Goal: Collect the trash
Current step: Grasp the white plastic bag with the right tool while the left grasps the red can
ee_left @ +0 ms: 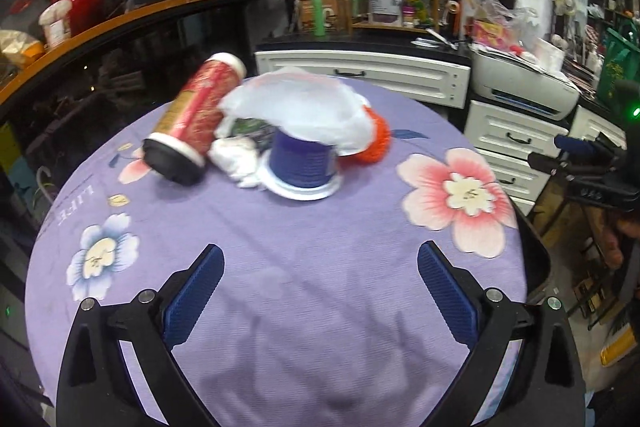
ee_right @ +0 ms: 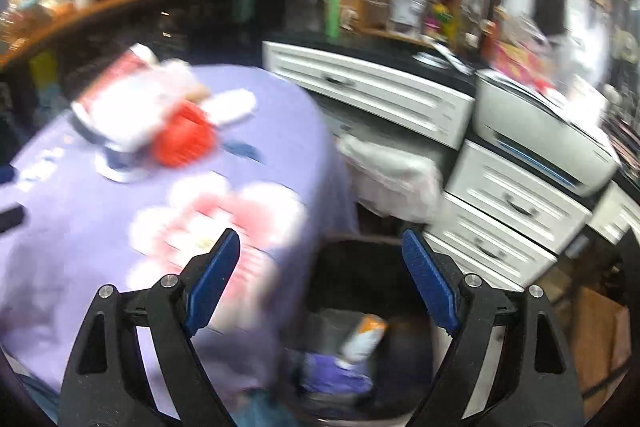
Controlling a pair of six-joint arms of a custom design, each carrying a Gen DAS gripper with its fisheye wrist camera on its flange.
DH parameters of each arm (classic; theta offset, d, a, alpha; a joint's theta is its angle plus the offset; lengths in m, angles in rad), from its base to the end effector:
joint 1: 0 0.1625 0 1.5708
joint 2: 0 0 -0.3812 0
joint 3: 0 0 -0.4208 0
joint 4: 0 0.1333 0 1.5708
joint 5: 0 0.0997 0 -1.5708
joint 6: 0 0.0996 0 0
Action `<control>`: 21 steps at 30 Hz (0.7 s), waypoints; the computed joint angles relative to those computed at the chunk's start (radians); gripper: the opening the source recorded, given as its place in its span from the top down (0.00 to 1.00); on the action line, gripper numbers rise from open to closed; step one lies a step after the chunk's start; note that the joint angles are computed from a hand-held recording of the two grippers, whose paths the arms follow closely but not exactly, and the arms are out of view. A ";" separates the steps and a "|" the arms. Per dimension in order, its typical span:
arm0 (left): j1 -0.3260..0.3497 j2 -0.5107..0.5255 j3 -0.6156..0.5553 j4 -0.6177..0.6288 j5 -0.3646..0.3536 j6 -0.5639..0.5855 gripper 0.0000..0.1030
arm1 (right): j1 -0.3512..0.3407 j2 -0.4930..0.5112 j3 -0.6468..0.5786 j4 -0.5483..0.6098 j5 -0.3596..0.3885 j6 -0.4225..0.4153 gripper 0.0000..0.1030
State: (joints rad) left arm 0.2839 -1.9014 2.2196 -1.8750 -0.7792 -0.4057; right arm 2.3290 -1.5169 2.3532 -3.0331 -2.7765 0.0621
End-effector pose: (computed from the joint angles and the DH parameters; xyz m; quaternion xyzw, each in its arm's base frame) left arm -0.3025 -0.3009 0.3200 0.3959 0.8334 -0.2844 0.2604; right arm 0.3072 -0.2658 0.2604 0.1032 -0.7963 0.4477 0.3936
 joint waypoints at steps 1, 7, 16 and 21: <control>0.005 -0.006 -0.002 0.003 0.002 0.002 0.07 | 0.005 0.025 -0.017 -0.028 0.021 -0.023 0.20; 0.030 -0.031 -0.015 0.038 0.025 0.017 0.06 | 0.009 0.160 -0.123 -0.067 0.179 -0.047 0.20; 0.084 -0.083 -0.022 0.073 0.051 0.019 0.06 | 0.000 0.353 -0.274 -0.094 0.271 -0.101 0.20; 0.110 -0.101 -0.023 0.075 0.053 0.039 0.06 | -0.029 0.417 -0.385 -0.051 0.314 -0.120 0.20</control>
